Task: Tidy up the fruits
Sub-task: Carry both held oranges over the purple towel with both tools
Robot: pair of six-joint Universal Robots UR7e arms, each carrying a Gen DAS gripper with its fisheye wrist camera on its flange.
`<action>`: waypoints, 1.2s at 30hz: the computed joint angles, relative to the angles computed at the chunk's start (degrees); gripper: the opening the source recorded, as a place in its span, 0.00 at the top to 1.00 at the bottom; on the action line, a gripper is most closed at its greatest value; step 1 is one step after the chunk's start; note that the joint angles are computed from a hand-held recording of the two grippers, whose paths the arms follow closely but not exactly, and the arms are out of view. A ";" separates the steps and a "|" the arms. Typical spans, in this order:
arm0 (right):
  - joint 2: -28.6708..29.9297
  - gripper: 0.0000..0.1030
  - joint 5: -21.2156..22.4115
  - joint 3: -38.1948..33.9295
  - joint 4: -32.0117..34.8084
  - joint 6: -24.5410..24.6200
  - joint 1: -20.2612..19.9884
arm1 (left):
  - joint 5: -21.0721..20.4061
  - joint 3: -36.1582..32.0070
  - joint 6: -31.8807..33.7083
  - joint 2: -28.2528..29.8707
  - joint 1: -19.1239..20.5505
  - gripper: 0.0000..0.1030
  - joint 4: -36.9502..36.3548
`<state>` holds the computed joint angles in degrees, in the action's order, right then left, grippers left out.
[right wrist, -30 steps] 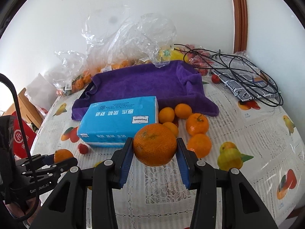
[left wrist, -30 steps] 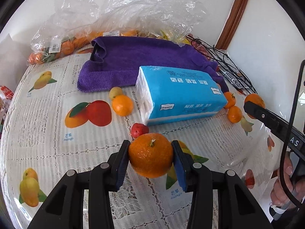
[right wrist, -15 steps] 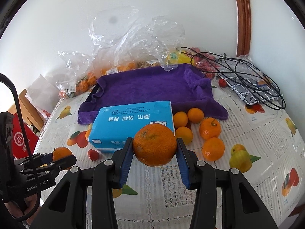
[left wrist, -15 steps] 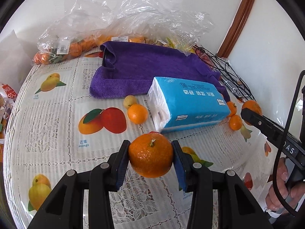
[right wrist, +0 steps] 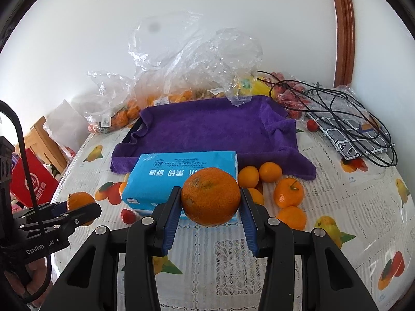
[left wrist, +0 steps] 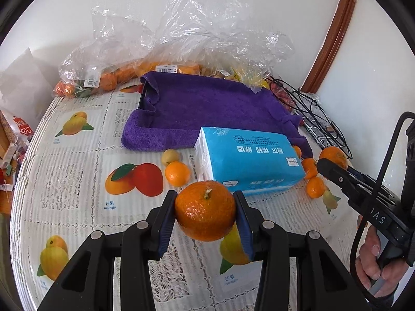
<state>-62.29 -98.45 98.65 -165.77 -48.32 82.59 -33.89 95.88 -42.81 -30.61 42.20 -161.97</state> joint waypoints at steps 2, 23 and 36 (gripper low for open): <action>0.63 0.58 -0.36 -1.18 0.11 -1.12 0.00 | 0.57 -1.52 -0.06 0.67 -0.06 0.60 0.63; 6.68 0.58 1.28 -14.48 7.56 -3.84 1.33 | 3.30 -12.83 0.92 4.29 1.53 0.60 6.91; 13.11 0.58 0.56 -23.47 8.85 -7.77 3.37 | 2.55 -17.50 6.69 5.07 4.26 0.60 7.38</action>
